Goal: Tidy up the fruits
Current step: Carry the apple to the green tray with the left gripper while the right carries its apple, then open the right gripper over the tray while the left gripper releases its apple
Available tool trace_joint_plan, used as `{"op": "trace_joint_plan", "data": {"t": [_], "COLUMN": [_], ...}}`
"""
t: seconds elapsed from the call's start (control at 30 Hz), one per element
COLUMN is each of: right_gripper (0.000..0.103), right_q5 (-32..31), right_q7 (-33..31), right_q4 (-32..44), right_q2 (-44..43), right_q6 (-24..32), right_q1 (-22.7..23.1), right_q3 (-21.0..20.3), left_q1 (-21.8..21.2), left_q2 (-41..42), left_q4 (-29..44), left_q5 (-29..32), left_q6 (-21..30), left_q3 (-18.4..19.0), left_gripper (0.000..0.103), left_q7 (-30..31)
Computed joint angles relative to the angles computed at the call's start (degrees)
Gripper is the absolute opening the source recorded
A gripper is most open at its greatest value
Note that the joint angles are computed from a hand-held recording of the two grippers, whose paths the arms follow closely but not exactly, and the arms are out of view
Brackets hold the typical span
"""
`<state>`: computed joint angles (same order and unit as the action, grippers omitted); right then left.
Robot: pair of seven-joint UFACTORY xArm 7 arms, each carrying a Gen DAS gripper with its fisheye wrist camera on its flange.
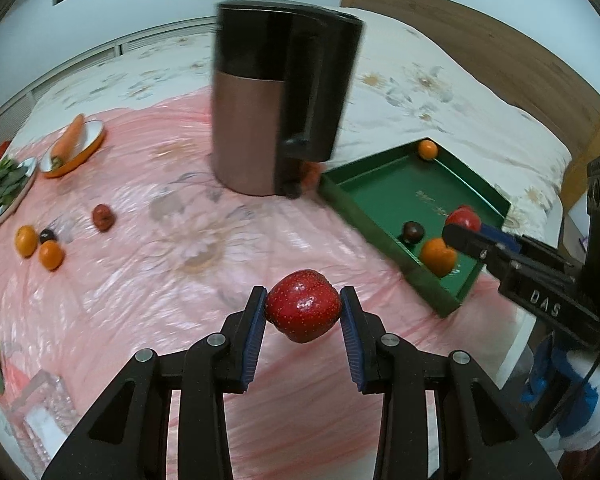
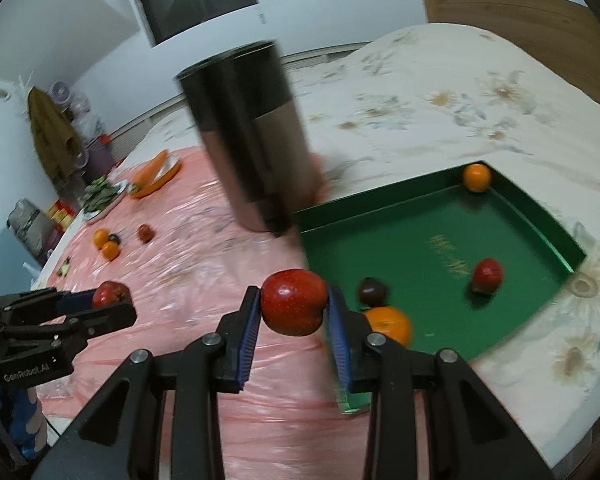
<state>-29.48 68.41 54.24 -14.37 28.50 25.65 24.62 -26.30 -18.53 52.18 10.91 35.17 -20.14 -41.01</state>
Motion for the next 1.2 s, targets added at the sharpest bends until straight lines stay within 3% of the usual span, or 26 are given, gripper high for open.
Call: {"op": "trace_joint_plan", "data": {"t": [0.3, 0.63, 0.93, 1.2], "right_gripper": [0.041, 0.041, 0.041, 0.041], "right_q5": [2.2, 5.1, 2.1, -1.1], "right_q7": [-2.3, -6.0, -9.1, -5.0], "right_q4": [-7.3, -13.8, -12.1, -12.3], "right_q2": [-8.1, -11.8, -7.4, -4.8], "right_q6": [0.6, -1.6, -2.4, -4.7], "right_q1": [-4.6, -10.6, -13.8, -15.7], "right_q3": [-2.1, -3.2, -2.7, -3.5], "left_q1": [-2.0, -9.4, -13.9, -15.1], "left_q2": [12.6, 29.0, 37.1, 40.9], "left_q4": [11.7, 29.0, 36.4, 39.4], "left_q5": [5.2, 11.1, 11.6, 11.6], "left_q6": [0.2, 3.1, 5.5, 6.3], "left_q3": [-0.8, 4.3, 8.9, 10.9], "left_gripper": [0.032, 0.032, 0.032, 0.032], "left_q7": [-1.0, -0.3, 1.2, 1.0]}}
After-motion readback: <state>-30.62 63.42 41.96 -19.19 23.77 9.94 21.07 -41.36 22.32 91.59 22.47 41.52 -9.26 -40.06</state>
